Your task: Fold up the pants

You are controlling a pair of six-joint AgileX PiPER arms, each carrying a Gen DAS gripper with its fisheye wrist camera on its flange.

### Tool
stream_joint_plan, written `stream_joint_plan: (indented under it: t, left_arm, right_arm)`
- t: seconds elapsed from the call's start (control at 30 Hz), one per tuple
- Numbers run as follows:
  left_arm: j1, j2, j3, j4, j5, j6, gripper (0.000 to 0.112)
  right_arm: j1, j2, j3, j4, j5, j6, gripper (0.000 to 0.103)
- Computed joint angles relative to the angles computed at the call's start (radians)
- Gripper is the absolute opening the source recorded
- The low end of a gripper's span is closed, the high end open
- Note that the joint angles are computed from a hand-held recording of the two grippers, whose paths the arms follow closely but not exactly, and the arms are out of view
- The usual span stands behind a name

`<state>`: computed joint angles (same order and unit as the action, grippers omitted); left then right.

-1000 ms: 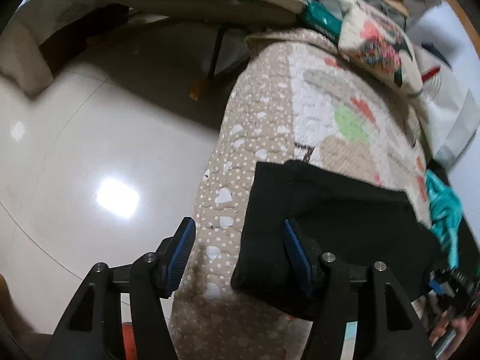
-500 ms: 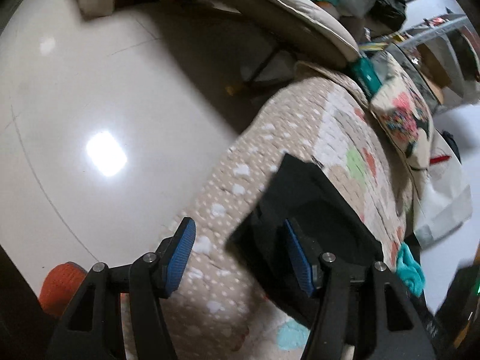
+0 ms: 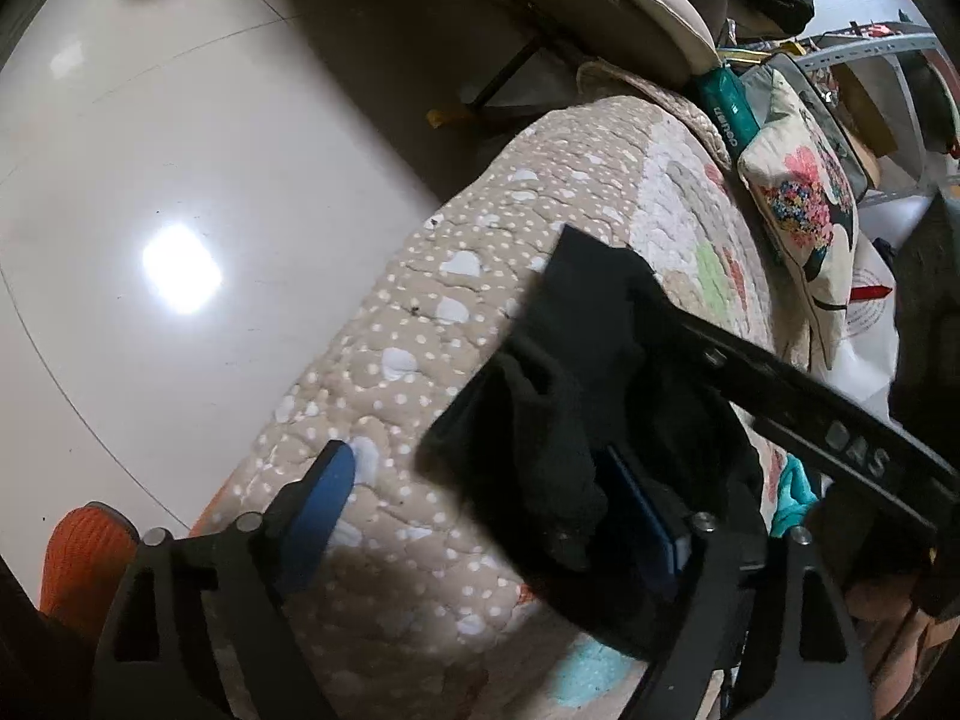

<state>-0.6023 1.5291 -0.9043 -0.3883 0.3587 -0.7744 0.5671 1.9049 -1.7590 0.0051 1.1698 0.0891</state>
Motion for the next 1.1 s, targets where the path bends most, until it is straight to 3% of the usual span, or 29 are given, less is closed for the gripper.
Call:
stream_joint_plan:
  t: [0.07,0.13,0.17,0.2,0.23,0.37,0.4,0.47,0.57,0.67,0.8,0.97,1.07,1.1]
  left_arm:
    - [-0.014,0.019,-0.041,0.099,0.057,-0.054,0.083]
    - [-0.039,0.029,-0.082,0.202,0.105,-0.1,0.066]
    - [-0.04,0.025,-0.087,0.208,0.114,-0.09,0.06]
    - [-0.034,0.019,-0.087,0.176,0.111,-0.043,0.044]
    - [-0.025,0.014,-0.085,0.127,0.107,0.019,0.036]
    - [0.029,-0.006,-0.057,-0.089,0.104,0.225,0.025]
    - [0.041,-0.019,-0.052,-0.145,0.106,0.268,0.013]
    - [0.026,-0.041,-0.073,-0.137,0.11,0.253,0.012]
    - [-0.061,-0.066,-0.149,0.119,0.117,0.072,0.012]
    - [-0.129,-0.031,-0.246,0.19,0.152,0.01,0.012]
    - [-0.227,0.083,-0.423,0.213,0.208,-0.014,0.012]
    - [-0.367,0.3,-0.687,0.239,0.294,0.027,0.015]
    - [-0.418,0.38,-0.784,0.208,0.364,0.056,0.022]
    - [-0.433,0.373,-0.773,0.178,0.356,0.086,0.028]
  right_arm:
    - [0.012,0.036,-0.032,-0.01,0.002,-0.004,0.071]
    - [0.028,0.063,-0.061,-0.028,0.01,-0.003,0.071]
    - [0.036,0.067,-0.064,-0.028,0.012,-0.006,0.058]
    - [0.036,0.068,-0.066,0.0,0.016,-0.022,0.032]
    - [0.041,0.07,-0.075,0.017,0.026,-0.021,0.029]
    - [0.071,0.045,-0.062,-0.028,0.02,0.008,0.021]
    - [0.069,0.021,-0.034,-0.024,0.002,0.017,0.017]
    - [0.058,-0.027,0.011,-0.015,-0.026,0.029,0.011]
    - [0.013,-0.13,0.103,0.025,-0.088,0.037,0.01]
    - [-0.05,-0.229,0.179,0.068,-0.12,0.017,0.01]
    - [-0.163,-0.385,0.319,0.123,-0.155,-0.014,0.01]
    - [-0.458,-0.59,0.558,0.246,-0.141,-0.149,0.011]
    - [-0.577,-0.651,0.654,0.085,-0.112,-0.078,0.015]
    - [-0.611,-0.68,0.69,-0.015,-0.114,-0.024,0.024]
